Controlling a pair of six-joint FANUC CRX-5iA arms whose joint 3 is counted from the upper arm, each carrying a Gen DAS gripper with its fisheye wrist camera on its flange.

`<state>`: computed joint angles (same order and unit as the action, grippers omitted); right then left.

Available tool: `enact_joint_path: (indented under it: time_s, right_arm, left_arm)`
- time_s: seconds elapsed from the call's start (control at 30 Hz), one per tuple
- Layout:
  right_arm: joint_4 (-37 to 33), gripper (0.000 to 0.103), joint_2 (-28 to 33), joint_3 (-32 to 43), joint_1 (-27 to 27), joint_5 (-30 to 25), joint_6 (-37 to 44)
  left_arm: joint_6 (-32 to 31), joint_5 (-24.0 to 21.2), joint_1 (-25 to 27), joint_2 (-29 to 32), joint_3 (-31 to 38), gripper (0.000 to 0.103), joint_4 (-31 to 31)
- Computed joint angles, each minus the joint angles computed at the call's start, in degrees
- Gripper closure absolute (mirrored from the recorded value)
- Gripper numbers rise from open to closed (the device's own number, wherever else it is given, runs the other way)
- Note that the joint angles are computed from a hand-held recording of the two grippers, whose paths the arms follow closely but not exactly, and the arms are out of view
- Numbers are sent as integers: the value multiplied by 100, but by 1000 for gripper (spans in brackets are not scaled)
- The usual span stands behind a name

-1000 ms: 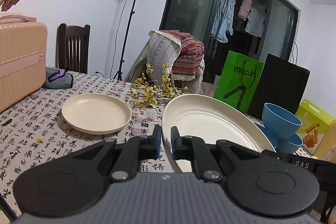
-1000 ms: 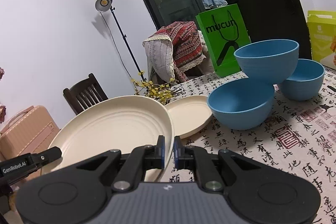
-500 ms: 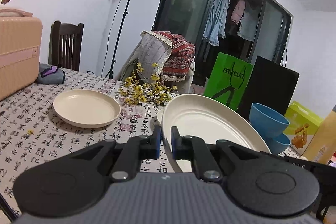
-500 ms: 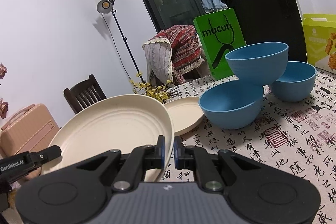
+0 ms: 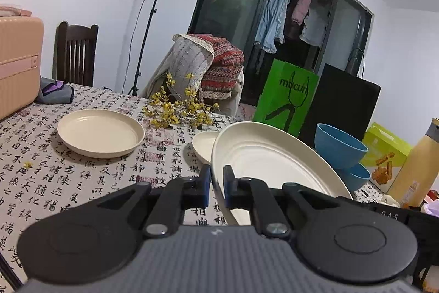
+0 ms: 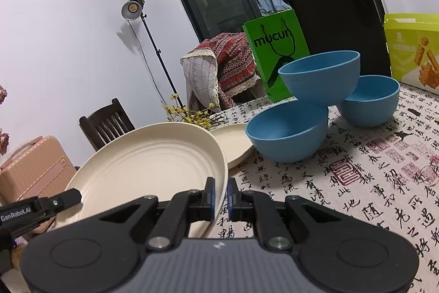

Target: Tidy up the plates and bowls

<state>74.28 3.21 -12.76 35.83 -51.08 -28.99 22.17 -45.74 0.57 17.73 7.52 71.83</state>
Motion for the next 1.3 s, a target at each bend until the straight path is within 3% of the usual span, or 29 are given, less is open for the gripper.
enact_joint_path:
  time_s: [1.3]
  right_arm:
    - [75,95,-554,-774,234,-255,-505]
  left_arm:
    - [-254,-112,-122,-291,-485,93,10]
